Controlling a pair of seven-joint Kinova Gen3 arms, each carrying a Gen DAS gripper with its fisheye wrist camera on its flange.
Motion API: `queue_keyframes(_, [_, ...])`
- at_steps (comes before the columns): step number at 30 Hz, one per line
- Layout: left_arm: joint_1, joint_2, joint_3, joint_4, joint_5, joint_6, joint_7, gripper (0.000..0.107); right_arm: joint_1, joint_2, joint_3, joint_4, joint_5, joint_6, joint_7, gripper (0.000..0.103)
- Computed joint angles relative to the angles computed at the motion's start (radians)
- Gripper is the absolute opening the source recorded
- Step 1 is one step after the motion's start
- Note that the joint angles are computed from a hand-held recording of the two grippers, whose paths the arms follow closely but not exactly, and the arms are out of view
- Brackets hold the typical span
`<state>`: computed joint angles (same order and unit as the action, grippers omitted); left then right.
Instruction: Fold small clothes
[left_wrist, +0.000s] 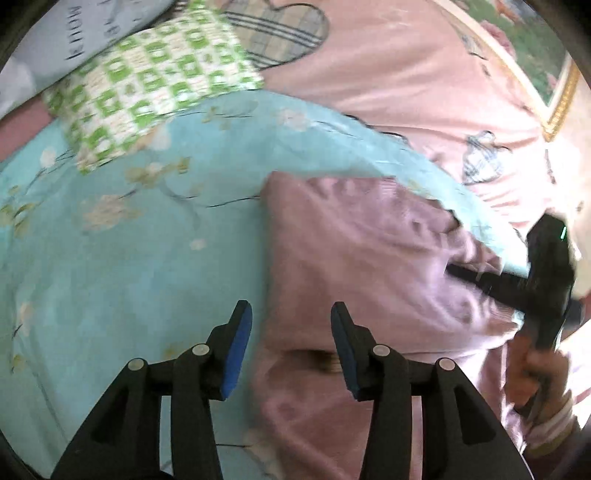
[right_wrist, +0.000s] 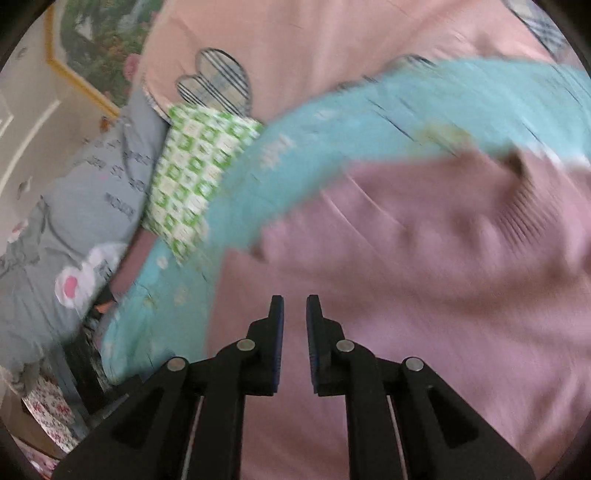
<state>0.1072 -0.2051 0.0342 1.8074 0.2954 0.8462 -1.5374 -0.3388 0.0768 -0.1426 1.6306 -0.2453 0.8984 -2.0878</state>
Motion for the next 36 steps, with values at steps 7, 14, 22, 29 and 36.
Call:
queue_keyframes(7, [0.055,0.088,0.075,-0.03,-0.074,0.051,0.028,0.059,0.208,-0.213,-0.204,0.172,0.21,0.098,-0.276,0.013])
queue_keyframes(14, [0.074,0.017,0.116,0.004,-0.215,0.135,0.077,0.059,0.099,-0.438,-0.041,0.204,0.304,0.259,-0.419,0.014])
queue_keyframes(22, [0.1,-0.184,0.131,0.035,-0.192,0.303,0.134,0.073,0.147,-0.627,-0.172,0.152,0.269,0.351,-0.394,0.048])
queue_keyframes(29, [0.111,-0.301,0.153,0.087,-0.09,0.406,0.215,0.074,0.184,-0.738,-0.29,0.101,0.208,0.466,-0.356,0.049])
queue_keyframes(36, [0.166,-0.308,0.25,0.131,-0.006,0.44,0.256,0.074,0.227,-0.819,-0.372,0.065,0.11,0.602,-0.339,0.049])
